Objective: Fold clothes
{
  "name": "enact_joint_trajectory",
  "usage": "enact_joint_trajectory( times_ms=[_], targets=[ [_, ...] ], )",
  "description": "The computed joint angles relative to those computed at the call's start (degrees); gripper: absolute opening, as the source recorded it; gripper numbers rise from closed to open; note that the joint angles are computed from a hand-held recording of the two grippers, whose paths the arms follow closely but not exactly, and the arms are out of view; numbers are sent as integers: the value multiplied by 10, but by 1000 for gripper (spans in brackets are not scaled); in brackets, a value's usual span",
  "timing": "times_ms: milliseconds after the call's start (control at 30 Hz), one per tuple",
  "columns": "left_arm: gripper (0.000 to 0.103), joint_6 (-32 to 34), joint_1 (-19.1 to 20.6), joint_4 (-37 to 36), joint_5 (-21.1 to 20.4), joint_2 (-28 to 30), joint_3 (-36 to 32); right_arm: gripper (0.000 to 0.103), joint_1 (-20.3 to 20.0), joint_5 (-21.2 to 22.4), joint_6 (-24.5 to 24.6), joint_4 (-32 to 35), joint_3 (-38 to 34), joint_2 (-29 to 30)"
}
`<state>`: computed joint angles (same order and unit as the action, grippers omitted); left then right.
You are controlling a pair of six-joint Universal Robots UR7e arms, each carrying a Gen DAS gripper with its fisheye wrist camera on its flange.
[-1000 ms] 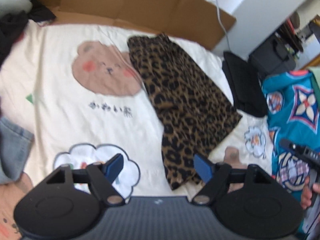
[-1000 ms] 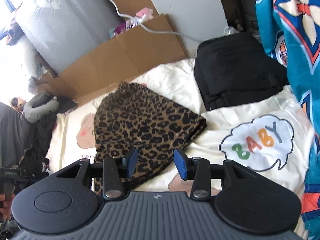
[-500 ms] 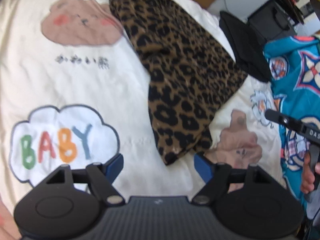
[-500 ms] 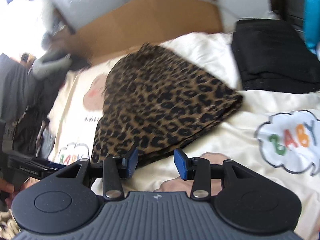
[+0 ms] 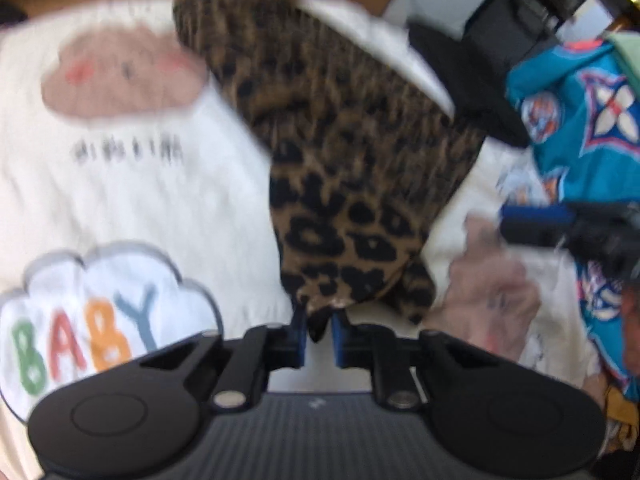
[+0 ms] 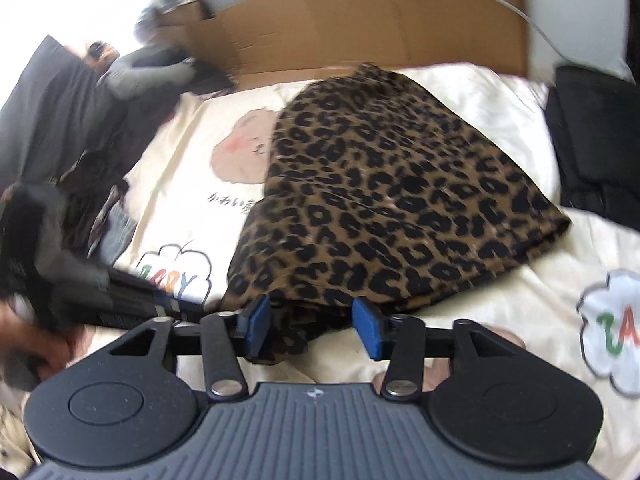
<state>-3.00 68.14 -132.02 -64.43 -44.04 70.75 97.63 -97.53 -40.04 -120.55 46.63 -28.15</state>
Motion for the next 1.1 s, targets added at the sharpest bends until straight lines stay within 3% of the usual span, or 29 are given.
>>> enact_joint_trajectory(
  times_ms=[267,567,667,733,767,833,867,900,1100],
  targets=[
    [6,-3,1,-62,-65,-17,5,71,7,22,-82,-47,49,-8],
    [6,21,-1,-53,-136,21,-57,69,15,16,-145,-58,-23,49],
    [7,27,-3,-47,-135,24,-60,38,12,22,-128,-28,-62,66],
    [8,18,0,-46,-137,23,-56,5,10,22,-114,-22,-76,74],
    [10,12,1,-46,-139,21,-51,5,9,25,-107,-21,-79,75],
    [31,12,0,-55,-125,13,-33,3,6,30,-93,-21,-86,78],
    [53,18,0,-59,-119,8,-22,2,5,30,-84,-19,-92,80],
    [63,24,1,-63,-115,4,-11,2,4,29,-75,-16,-97,83],
    [64,-1,13,-66,-84,0,9,2,0,31,-55,-8,-115,91]
  ],
)
